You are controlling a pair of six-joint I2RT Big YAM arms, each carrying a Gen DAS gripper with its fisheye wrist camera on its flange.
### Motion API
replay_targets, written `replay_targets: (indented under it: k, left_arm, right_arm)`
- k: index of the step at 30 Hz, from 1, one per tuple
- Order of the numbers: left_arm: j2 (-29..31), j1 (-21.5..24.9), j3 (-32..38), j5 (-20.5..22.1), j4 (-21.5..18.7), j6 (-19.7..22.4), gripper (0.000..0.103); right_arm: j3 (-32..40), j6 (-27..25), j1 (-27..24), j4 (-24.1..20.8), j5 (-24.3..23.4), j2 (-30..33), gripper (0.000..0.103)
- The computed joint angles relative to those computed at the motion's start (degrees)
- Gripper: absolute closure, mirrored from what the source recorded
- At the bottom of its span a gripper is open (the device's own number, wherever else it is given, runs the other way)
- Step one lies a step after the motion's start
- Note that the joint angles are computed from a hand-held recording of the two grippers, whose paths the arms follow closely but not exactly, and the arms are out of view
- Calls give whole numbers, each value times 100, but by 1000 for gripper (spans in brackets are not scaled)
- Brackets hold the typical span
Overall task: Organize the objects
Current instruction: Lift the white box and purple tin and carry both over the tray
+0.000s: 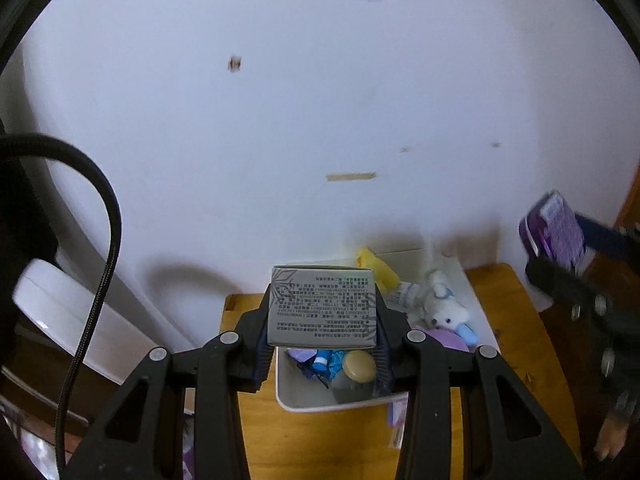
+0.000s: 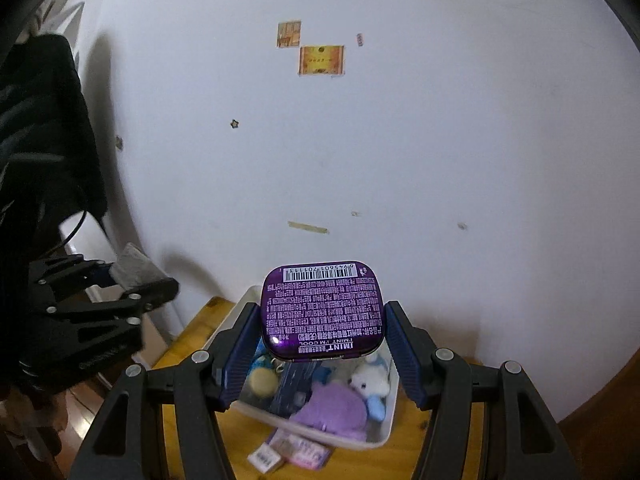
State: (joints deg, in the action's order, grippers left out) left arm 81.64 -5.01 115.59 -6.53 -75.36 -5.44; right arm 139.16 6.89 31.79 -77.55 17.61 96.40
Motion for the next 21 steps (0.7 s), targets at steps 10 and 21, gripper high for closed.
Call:
replay_targets:
  k: [10, 21]
  left_arm:
    - [1014, 320, 135, -28, -17, -591, 59]
    - [1741, 441, 319, 525, -123, -900, 59]
  right_arm:
    - [298, 216, -157, -328, -493, 1085, 40]
    - [-168, 452, -312, -185, -1287, 1565, 40]
